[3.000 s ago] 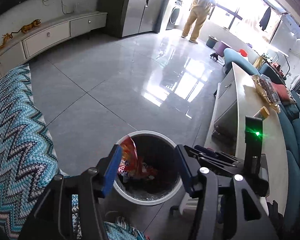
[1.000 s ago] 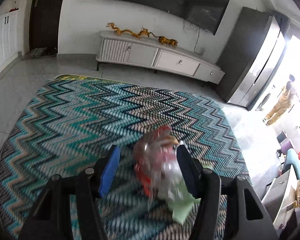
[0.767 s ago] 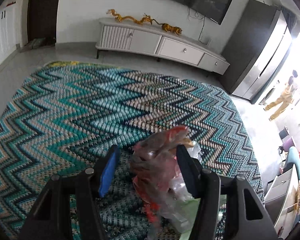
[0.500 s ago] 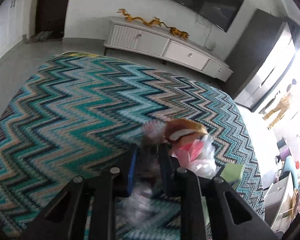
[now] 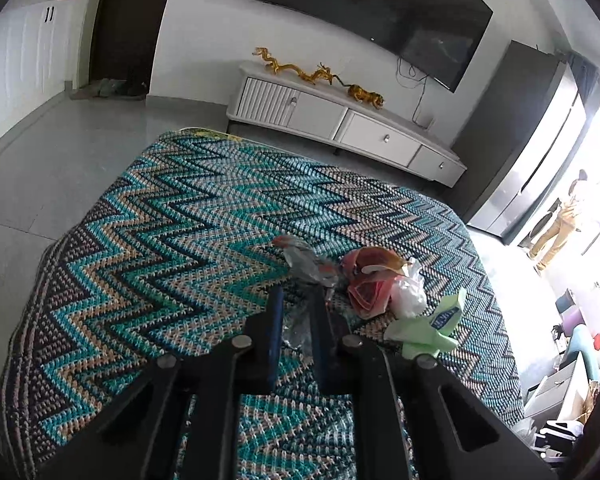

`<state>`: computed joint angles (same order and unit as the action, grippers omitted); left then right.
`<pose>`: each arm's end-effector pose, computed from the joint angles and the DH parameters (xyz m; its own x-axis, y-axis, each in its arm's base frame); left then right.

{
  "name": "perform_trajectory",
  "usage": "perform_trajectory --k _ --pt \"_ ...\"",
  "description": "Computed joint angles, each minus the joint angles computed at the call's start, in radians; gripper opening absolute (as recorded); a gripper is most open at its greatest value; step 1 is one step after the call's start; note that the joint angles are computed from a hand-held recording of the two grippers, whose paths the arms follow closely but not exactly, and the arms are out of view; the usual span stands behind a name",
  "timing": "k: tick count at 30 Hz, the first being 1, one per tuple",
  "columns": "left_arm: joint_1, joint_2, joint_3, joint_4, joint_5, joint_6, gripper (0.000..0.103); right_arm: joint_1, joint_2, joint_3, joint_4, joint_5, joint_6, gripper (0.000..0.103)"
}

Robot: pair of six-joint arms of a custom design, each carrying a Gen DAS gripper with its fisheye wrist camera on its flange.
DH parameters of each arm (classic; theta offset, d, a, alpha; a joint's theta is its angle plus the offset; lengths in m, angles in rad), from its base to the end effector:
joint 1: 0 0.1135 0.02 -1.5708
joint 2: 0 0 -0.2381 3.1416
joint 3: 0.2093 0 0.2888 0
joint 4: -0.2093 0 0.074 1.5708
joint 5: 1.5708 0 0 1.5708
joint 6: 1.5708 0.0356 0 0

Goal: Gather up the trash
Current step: 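Grasp the clear plastic wrapper with the left tool while the right tool grasps the white tissue, then carry the plastic wrapper and tissue over the white bin and open both tools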

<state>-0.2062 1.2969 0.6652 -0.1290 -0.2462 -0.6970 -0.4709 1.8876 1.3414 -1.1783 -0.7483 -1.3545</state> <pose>0.2931 -0.0524 0.1495 -0.5340 -0.5243 -0.6633 -0.4134 0.8462 -0.3361 0.3242 -0.1379 0.1454 -0.6044 -0.4955 -0.6238 -0.7688 0.5679 0.2938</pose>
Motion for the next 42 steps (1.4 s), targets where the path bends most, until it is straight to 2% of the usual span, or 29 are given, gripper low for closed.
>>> perform_trajectory --k 4,5,7,8,13,16,18,21,26,32,37,42 --pt "0.002 0.048 0.034 0.007 0.012 0.001 0.014 -0.026 0.014 0.025 -0.01 -0.011 0.016 0.016" --pt "0.002 0.076 0.052 0.01 0.009 0.005 0.017 -0.027 0.02 0.031 -0.005 -0.011 0.027 0.016" --pt "0.004 0.143 0.092 0.016 0.004 0.014 0.034 -0.031 0.036 0.048 0.006 -0.012 0.055 0.016" --pt "0.005 0.181 0.115 0.023 -0.001 0.019 0.046 -0.031 0.043 0.054 0.014 -0.012 0.067 0.016" --pt "0.013 0.36 0.234 0.038 0.018 0.054 0.047 -0.04 0.084 0.103 0.039 -0.01 0.125 0.017" --pt "0.001 0.442 0.293 0.022 0.004 0.073 0.041 -0.043 0.109 0.129 0.055 -0.005 0.159 0.017" --pt "-0.002 0.458 0.296 0.031 0.02 0.088 0.017 -0.045 0.121 0.14 0.059 -0.004 0.171 0.017" --pt "-0.011 0.435 0.265 0.053 0.02 0.099 0.009 -0.049 0.135 0.154 0.06 -0.01 0.18 0.017" --pt "-0.047 0.303 0.168 0.068 -0.016 0.1 0.006 -0.066 0.135 0.16 0.043 -0.036 0.168 0.017" --pt "-0.14 0.095 0.088 0.019 -0.068 0.093 0.006 -0.114 0.161 0.215 0.005 -0.088 0.166 0.017" --pt "-0.255 0.037 0.135 -0.019 -0.108 0.108 0.006 -0.178 0.22 0.316 -0.029 -0.133 0.181 0.017" --pt "-0.368 0.129 0.287 -0.032 -0.106 0.135 0.006 -0.245 0.32 0.475 -0.029 -0.166 0.254 0.017"
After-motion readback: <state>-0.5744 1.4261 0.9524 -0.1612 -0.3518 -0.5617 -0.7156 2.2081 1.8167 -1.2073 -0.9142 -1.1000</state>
